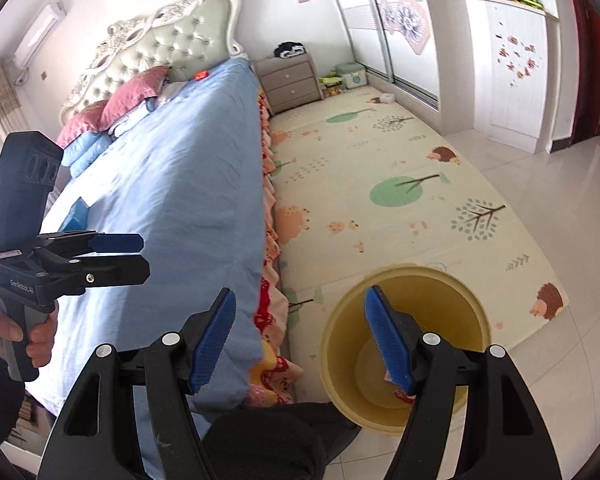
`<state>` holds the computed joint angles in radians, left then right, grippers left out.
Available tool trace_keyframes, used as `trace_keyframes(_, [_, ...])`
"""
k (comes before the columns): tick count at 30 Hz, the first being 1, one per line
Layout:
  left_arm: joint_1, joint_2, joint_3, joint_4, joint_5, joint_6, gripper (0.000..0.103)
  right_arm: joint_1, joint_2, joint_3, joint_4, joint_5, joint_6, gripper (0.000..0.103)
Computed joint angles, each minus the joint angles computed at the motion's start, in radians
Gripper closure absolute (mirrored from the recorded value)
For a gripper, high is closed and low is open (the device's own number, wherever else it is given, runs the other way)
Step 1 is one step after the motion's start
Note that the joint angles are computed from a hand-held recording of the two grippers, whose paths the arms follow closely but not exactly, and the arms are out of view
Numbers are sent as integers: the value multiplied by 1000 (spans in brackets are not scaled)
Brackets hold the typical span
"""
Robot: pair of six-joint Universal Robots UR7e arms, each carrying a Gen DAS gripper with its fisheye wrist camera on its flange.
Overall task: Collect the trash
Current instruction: 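Open both tools to drop the juice carton and foam block into the bin, then grasp the brown snack bag with the left tool while the right tool grasps the dark red strap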
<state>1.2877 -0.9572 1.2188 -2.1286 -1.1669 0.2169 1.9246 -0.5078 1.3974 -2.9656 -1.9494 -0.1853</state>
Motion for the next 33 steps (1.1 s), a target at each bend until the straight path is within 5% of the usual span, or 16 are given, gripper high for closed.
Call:
trace_keyframes(20, [111, -483, 290, -235, 177, 23, 5, 247, 348, -513, 293, 241, -156, 34])
trace_keyframes(33, [262, -569, 293, -295, 227, 86, 5, 325, 612, -922, 589, 266, -159, 34])
